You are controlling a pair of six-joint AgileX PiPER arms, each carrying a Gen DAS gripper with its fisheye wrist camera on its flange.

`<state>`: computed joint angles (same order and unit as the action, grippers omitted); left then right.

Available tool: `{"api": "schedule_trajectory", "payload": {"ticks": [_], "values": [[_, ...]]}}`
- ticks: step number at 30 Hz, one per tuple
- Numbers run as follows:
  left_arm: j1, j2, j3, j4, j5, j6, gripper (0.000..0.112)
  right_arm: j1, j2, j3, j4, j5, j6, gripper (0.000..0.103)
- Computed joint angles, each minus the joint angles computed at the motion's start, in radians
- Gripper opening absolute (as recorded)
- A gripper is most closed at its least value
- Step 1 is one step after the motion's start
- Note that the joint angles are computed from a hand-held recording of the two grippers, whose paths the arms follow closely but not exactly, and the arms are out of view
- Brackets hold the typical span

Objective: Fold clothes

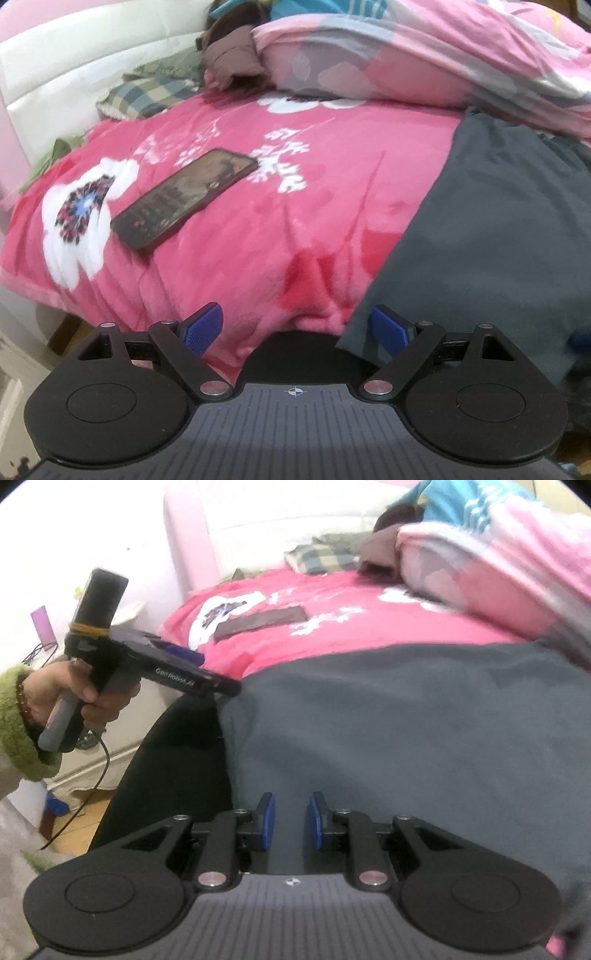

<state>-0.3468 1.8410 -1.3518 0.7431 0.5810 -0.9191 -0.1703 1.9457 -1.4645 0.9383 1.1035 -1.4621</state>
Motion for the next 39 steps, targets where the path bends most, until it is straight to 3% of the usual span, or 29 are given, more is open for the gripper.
{"api": "schedule_trajectory", "payload": {"ticks": [2,5,10,15,18,23,25,28,33,39], "values": [[0.008,-0.014,0.008,-0.002,0.001,-0.009,0.087,0.044,0.034,-0.008,-0.009,0.024,0.021,0.022],[0.006,-0.043,0.029,0.103,0.01,-0.095,0.087,0.074,0.045,-0.001,-0.015,0.056,0.009,0.022],[0.01,-0.118,0.061,0.122,-0.113,-0.154,0.089,-0.012,0.012,0.001,0.055,0.088,0.039,0.022],[-0.019,-0.055,-0.012,-0.112,-0.296,0.082,0.097,-0.115,-0.039,0.018,0.123,-0.004,0.119,0.022],[-0.058,0.032,-0.114,-0.372,-0.311,0.335,0.097,-0.152,-0.082,0.056,0.121,-0.133,0.165,0.022],[-0.119,0.187,-0.318,-0.515,-0.182,0.442,0.098,-0.113,-0.136,0.138,-0.054,-0.49,0.307,0.022],[-0.137,0.24,-0.388,-0.505,-0.098,0.426,0.098,-0.098,-0.129,0.151,-0.115,-0.555,0.365,0.022],[-0.161,0.316,-0.502,-0.479,0.047,0.408,0.099,-0.108,-0.126,0.173,-0.073,-0.565,0.319,0.025],[-0.177,0.312,-0.496,-0.422,0.073,0.362,0.103,-0.081,-0.138,0.18,-0.115,-0.591,0.342,0.034],[-0.191,0.358,-0.603,-0.417,0.178,0.343,0.103,-0.101,-0.118,0.127,-0.138,-0.512,0.41,0.045]]}}
